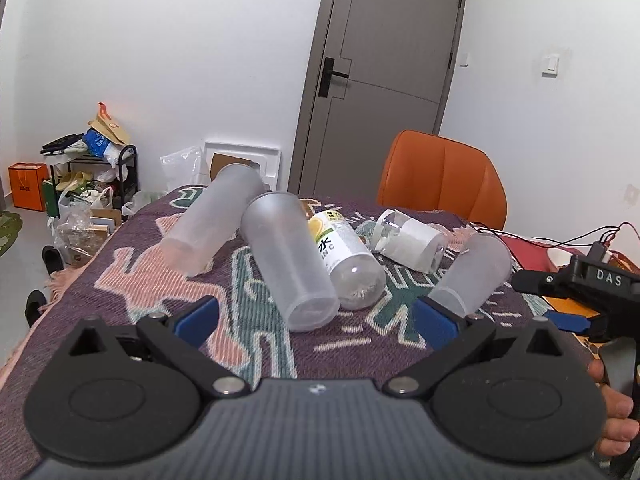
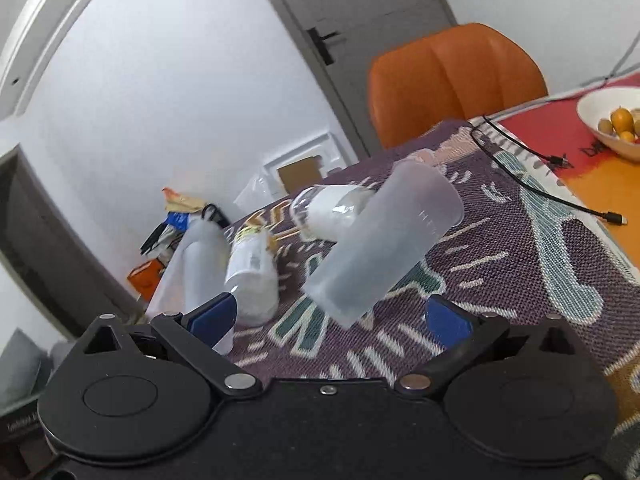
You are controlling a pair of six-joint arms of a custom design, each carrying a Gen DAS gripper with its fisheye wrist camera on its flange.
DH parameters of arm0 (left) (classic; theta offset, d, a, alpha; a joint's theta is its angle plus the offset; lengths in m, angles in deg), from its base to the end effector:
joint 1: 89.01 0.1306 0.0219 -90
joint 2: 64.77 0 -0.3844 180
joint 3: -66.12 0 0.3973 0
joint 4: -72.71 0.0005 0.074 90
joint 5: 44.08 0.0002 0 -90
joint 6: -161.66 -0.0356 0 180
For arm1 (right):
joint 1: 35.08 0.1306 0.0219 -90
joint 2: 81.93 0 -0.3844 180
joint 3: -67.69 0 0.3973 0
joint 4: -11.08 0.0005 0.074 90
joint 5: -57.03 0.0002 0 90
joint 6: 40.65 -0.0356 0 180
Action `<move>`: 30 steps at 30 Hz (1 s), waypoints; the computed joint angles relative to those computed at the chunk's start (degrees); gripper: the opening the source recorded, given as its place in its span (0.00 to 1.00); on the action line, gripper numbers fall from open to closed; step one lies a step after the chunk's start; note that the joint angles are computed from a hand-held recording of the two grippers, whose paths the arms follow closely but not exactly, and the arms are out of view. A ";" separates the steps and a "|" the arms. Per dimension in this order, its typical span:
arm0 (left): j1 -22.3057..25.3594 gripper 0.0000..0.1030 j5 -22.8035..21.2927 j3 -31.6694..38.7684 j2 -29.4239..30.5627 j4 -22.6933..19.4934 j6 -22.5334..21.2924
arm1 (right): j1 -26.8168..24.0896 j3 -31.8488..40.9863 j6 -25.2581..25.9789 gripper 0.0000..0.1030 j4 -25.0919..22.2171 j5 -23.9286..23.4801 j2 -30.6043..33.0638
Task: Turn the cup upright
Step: 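Move the right gripper to the frosted cup lying on its side and grasp it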
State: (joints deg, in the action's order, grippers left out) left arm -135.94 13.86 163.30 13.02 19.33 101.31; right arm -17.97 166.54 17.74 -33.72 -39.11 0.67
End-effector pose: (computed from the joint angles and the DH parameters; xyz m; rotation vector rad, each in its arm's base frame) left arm 0.2877 -0.2808 0.5798 -0.0017 2.0712 -0.2130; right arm 0.4289 0.1355 0.5705 0.2011 2.1180 0.6252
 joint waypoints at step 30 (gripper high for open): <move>5.46 0.99 5.69 10.97 11.90 -0.68 -4.15 | -3.42 13.44 -15.73 0.84 -6.95 -0.36 16.22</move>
State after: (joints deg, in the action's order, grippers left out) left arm -130.49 19.55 174.27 24.92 18.65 97.16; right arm -21.39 179.99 2.01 -40.68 -39.47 16.89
